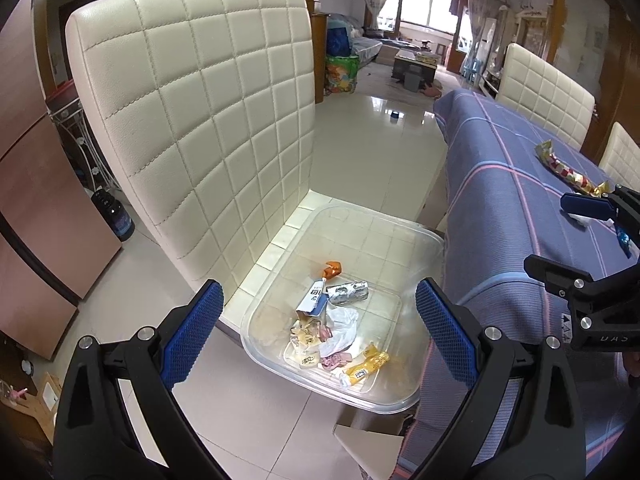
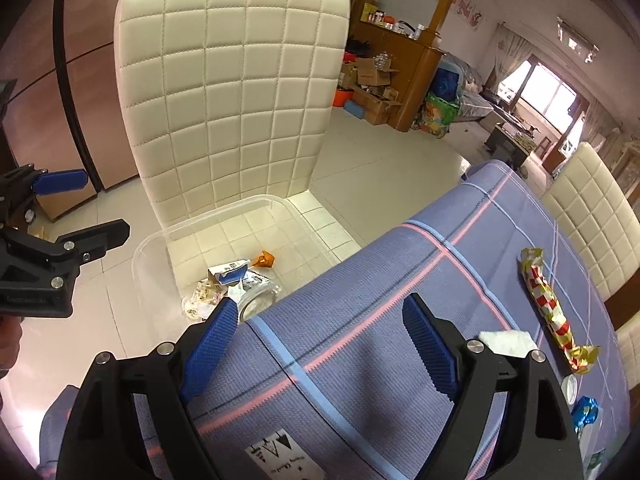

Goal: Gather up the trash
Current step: 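Carry the tissue and lid to the bin and open both tools over it, then move both tools back over the table toward the tissue ball and tray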

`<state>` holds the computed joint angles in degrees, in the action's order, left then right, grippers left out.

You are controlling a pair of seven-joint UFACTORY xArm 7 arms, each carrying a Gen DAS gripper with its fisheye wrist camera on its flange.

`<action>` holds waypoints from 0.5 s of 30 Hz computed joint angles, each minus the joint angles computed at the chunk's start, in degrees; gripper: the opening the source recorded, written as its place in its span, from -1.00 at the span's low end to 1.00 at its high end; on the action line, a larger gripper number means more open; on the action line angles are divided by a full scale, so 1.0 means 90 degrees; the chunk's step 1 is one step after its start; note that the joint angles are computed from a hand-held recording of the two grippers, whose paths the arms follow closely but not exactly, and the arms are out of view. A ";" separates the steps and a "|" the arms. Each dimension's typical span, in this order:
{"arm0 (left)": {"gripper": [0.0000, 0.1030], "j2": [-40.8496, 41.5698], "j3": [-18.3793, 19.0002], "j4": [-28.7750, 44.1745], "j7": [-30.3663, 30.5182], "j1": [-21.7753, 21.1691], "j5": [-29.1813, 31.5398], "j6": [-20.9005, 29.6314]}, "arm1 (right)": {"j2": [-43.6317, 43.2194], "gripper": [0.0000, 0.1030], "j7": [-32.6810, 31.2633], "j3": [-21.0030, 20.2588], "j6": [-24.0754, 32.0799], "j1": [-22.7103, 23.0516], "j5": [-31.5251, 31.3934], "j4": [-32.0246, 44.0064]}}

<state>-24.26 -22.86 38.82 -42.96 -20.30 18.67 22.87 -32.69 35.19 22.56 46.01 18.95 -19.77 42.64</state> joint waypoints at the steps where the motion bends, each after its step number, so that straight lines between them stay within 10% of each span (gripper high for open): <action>1: 0.85 -0.0012 -0.0017 0.0021 -0.0004 -0.0014 0.0004 0.0010 | -0.0113 0.60 -0.0028 -0.0076 0.0026 0.0058 0.0095 -0.0065; 15: 0.86 0.0497 -0.0655 0.1035 -0.0276 -0.0423 0.0459 0.0447 | -0.2266 0.60 -0.0158 -0.0261 0.0898 0.0093 0.0785 -0.1023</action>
<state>-19.79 -28.75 48.13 -45.44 -24.11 22.80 26.89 -53.09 33.77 20.20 54.09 19.79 -12.71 33.44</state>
